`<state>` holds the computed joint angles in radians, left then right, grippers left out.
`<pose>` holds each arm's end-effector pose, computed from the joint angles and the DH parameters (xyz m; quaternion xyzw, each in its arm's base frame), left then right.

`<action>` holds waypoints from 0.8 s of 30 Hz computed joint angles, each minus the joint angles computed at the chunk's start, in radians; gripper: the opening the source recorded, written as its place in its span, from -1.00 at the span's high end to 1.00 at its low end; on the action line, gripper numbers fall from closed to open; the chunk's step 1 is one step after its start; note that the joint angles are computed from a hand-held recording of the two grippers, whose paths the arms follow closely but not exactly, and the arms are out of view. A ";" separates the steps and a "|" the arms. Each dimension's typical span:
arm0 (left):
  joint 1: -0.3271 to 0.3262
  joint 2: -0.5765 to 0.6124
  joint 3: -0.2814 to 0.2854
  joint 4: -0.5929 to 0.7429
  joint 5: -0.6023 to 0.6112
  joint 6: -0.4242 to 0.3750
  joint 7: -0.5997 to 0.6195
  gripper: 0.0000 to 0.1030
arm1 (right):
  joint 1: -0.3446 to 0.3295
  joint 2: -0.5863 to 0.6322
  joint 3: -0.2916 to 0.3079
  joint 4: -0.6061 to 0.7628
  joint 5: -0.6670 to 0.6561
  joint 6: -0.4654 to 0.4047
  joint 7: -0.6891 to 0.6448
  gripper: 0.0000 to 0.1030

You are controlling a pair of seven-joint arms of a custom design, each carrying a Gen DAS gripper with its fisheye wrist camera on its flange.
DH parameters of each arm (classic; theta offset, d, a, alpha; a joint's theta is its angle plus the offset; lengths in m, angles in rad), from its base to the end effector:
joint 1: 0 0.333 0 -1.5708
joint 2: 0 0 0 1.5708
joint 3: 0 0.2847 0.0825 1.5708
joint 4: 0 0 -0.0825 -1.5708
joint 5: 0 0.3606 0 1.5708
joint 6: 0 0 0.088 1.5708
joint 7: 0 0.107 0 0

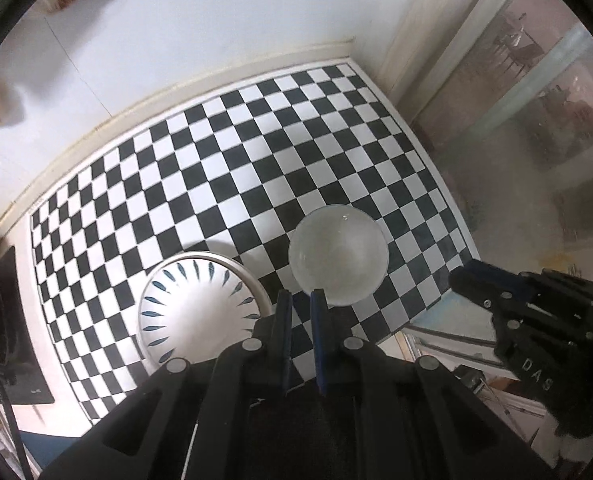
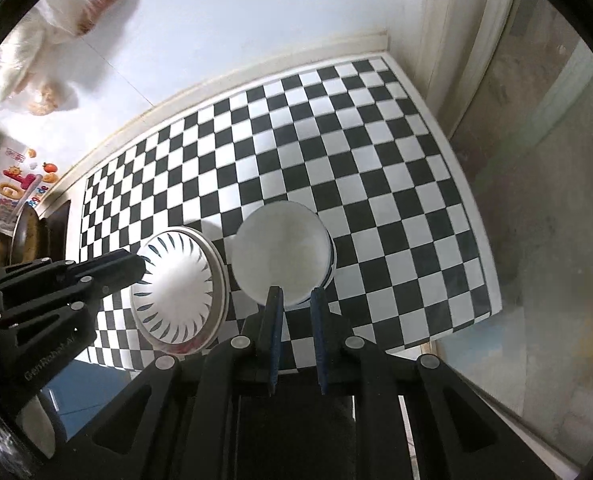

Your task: Organize plates and bowls

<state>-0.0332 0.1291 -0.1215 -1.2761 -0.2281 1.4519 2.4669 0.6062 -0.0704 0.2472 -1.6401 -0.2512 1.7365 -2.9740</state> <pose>0.5428 -0.1058 0.6466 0.2401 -0.9630 0.1198 0.0267 0.3607 0.3859 0.6169 -0.3423 0.9265 -0.0766 0.1362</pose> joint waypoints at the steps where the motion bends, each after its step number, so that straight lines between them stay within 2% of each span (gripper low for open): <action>1: 0.003 0.002 0.002 0.009 -0.004 -0.006 0.004 0.84 | 0.004 0.006 0.006 0.022 -0.012 -0.022 0.004 0.67; 4: 0.014 -0.002 0.007 0.035 -0.017 -0.025 0.020 0.84 | 0.020 0.037 0.021 0.105 -0.054 -0.099 0.015 0.67; 10: 0.032 -0.024 0.012 0.043 -0.050 -0.038 0.040 0.84 | 0.048 0.063 0.028 0.188 -0.098 -0.177 0.027 0.67; 20: 0.045 -0.032 0.015 0.061 -0.080 -0.053 0.047 0.84 | 0.083 0.100 0.028 0.281 -0.143 -0.246 0.024 0.67; 24: 0.046 -0.037 0.015 0.053 -0.081 -0.051 0.044 0.84 | 0.085 0.097 0.020 0.275 -0.142 -0.246 0.026 0.67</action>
